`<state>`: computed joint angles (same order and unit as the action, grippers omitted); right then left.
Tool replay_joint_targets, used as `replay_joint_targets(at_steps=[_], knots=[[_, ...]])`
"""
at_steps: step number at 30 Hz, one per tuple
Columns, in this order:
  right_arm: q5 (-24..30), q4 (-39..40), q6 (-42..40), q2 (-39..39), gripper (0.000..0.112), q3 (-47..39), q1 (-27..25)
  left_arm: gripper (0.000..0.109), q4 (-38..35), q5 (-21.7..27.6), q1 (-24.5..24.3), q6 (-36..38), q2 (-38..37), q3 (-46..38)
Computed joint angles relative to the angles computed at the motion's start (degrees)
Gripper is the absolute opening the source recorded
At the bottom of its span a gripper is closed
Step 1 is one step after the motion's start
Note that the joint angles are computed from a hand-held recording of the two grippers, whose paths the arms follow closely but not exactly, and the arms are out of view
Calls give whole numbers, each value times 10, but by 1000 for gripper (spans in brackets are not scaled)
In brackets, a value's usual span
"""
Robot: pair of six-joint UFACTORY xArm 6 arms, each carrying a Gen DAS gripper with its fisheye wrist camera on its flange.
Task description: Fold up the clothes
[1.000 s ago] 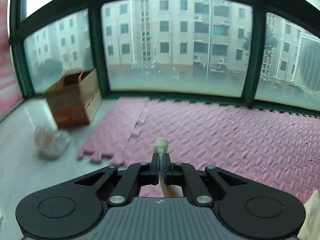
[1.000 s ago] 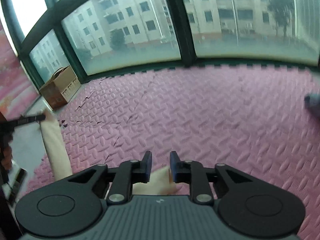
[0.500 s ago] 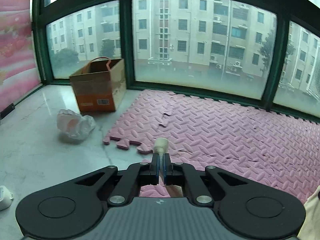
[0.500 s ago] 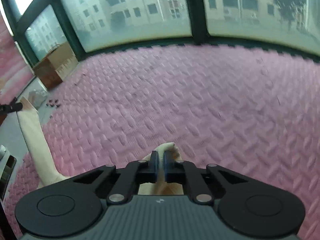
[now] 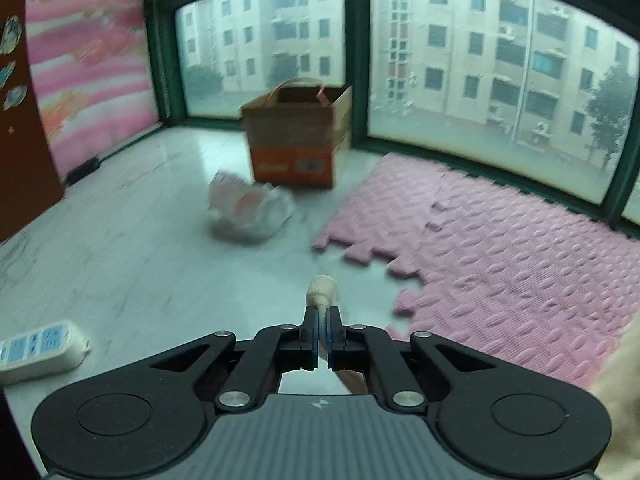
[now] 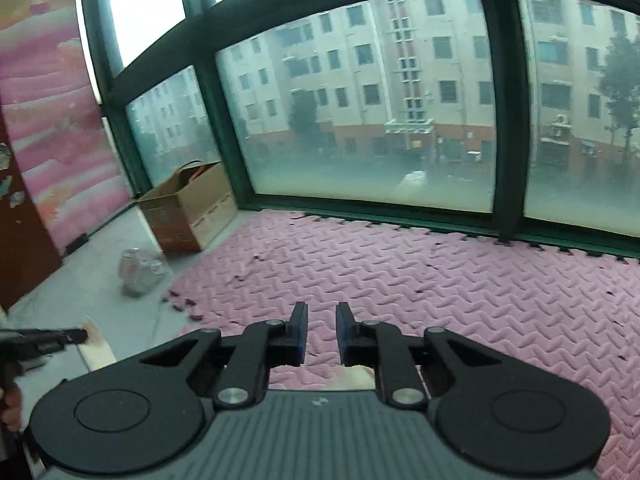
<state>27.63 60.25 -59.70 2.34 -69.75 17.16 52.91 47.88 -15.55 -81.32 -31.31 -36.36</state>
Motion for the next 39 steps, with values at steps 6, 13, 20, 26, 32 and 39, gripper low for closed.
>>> replay_joint_targets(at_steps=[6,13,20,26,32,39], knots=[[31,-85,34,-57,19,44,-44,5,-27,-12,12,14,-18,22],[86,-216,93,-132,25,157,-153,4,-18,-1,-4,6,-25,24],[183,-188,85,-181,37,237,-235,4,-16,31,-31,5,-29,21],[198,-137,79,-173,37,261,-242,4,-21,69,-53,-3,-37,15],[164,-125,31,-265,9,331,-268,4,-23,97,-67,1,-54,12],[137,-129,-17,-376,8,379,-363,4,-23,119,-99,16,-72,3]])
